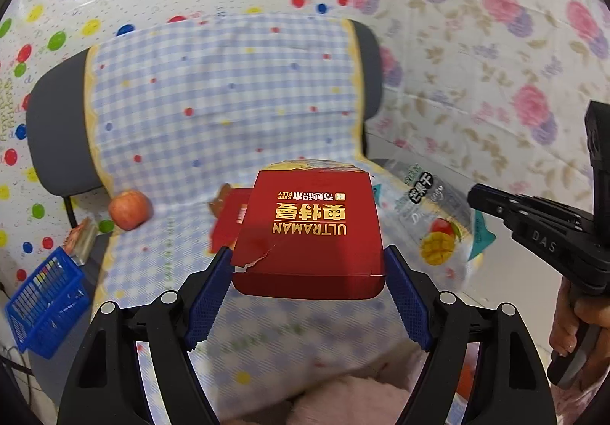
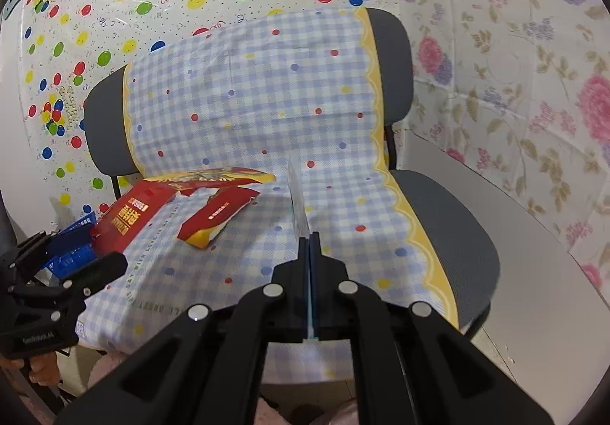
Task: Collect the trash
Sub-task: 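Carry the red box and snack bag over the pink bin and open both tools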
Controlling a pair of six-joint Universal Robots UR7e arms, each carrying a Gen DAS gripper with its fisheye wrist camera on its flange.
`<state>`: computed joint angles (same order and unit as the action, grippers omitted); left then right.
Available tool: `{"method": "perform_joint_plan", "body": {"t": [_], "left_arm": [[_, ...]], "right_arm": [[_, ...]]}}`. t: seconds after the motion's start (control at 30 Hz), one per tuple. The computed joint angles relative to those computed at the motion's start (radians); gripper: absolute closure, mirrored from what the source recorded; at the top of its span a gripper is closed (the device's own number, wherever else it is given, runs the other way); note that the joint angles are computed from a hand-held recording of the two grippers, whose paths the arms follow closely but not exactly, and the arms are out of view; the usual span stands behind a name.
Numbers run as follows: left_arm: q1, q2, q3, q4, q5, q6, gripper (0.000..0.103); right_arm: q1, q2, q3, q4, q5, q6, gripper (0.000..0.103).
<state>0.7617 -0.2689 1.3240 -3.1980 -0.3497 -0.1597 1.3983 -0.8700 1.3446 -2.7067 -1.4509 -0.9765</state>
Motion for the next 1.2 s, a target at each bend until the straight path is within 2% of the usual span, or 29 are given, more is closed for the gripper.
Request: {"method": "perform_joint_plan", "body": {"t": [0.3,0.7,0.93,1.2], "left_arm": [[-0.060,0.031,0.037,0.077,-0.090,-0.054,0.025],[-0.099,0.091,0.045,0.168,-0.239,-0.137,0.025],[-0.105,0.132,-0.006,0.302,-0.322,-0.169,0.024],[-0.091,0.176,-0.094,0.416,-0.381,-0.167,0.024]], "right_arm": [[-0.071,-0.148,0.162,-0.104,0.004,-0.012,0.102],[-0.180,-0.284,0.340,-0.239,-0.043,-0.027,0.102],[-0.237,-0.320,0.397,-0.257,-0.081,-0.024,0.102],[-0.274,-0.309,0.381,-0.235,-0.124,-0.014,0.101]]}}
